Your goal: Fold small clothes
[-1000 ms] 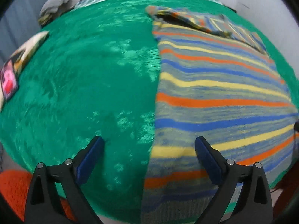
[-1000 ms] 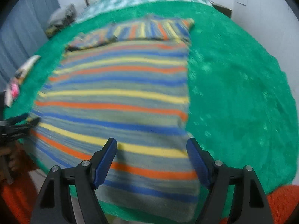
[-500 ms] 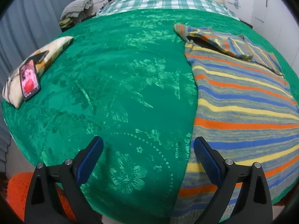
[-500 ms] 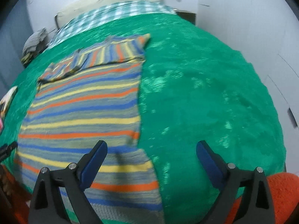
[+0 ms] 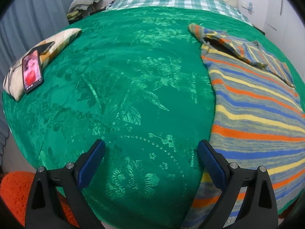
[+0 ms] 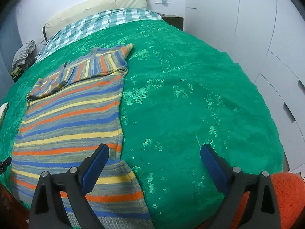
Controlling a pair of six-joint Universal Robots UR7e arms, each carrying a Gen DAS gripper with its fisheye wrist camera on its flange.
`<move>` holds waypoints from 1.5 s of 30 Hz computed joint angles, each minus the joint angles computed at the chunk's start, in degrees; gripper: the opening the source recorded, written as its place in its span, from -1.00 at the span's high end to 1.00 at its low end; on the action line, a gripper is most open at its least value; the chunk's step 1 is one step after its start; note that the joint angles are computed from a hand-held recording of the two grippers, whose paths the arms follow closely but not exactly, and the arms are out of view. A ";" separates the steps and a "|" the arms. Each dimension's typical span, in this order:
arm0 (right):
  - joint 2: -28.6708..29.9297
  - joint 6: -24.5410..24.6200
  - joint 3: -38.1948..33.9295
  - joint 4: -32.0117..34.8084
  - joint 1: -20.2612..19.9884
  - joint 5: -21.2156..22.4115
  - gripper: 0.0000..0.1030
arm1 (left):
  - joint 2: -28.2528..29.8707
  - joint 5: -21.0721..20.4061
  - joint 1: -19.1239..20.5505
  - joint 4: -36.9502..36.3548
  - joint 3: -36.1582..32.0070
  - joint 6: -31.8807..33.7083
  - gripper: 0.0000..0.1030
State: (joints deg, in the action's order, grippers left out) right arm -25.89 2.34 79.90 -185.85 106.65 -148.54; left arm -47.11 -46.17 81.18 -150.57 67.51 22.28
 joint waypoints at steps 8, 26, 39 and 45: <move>0.27 -0.22 -0.33 -0.23 0.13 -0.64 -0.86 | 0.33 0.21 0.42 2.24 -1.20 -2.06 -0.91; 0.29 -0.31 -0.26 0.31 0.07 -0.37 -0.86 | 1.38 0.68 1.13 3.20 -2.35 -3.76 -0.99; 0.27 -0.05 -0.21 0.39 -0.04 -0.42 -0.86 | 1.39 0.82 1.15 2.87 -2.24 -3.47 -0.99; 0.25 0.03 -0.13 0.28 -0.05 -0.46 -0.86 | 1.39 0.86 1.12 2.79 -2.20 -3.49 -0.99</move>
State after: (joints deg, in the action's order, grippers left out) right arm -25.64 2.37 79.77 -185.57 106.60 -149.00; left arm -45.72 -45.31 82.31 -147.77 65.31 18.78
